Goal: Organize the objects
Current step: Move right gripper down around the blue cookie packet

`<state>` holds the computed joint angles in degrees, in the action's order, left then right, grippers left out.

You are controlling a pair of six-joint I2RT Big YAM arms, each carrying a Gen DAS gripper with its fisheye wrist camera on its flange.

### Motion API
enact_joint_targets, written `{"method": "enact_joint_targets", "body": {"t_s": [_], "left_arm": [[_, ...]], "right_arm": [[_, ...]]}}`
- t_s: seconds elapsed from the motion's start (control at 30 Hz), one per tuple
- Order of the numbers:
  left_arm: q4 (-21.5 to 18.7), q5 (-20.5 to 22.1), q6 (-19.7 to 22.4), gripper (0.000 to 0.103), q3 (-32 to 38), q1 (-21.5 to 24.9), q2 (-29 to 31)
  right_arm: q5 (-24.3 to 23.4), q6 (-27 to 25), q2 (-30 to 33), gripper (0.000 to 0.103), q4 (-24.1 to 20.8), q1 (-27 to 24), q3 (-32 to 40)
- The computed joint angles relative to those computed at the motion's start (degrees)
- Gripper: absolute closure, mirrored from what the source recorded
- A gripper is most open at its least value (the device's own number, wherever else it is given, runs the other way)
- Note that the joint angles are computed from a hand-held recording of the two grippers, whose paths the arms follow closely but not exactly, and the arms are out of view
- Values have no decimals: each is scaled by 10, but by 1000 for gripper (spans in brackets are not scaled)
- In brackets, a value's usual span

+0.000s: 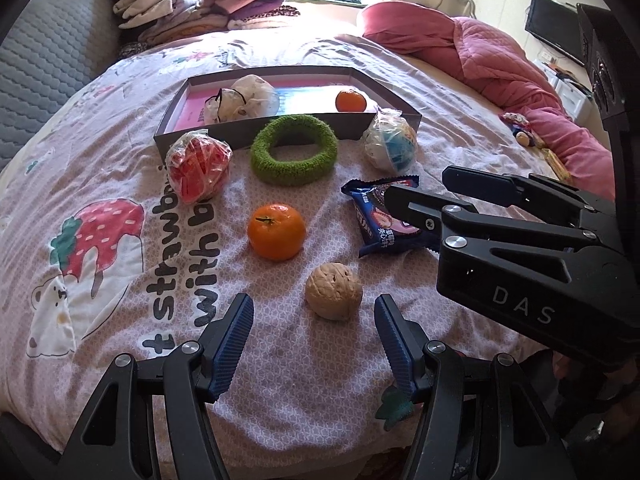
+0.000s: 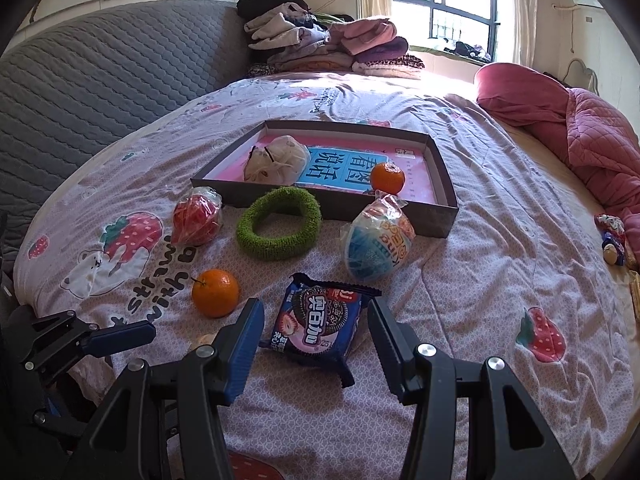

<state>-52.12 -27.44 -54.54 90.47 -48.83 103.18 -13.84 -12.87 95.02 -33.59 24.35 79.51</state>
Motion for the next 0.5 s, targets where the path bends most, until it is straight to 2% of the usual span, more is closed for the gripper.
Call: {"method": "enact_joint_targets", "body": {"t_s": [0.5], "left_arm": [[16, 0, 6, 39, 4, 7, 12]], "right_arm": [[19, 10, 33, 50, -30, 6, 27]]}}
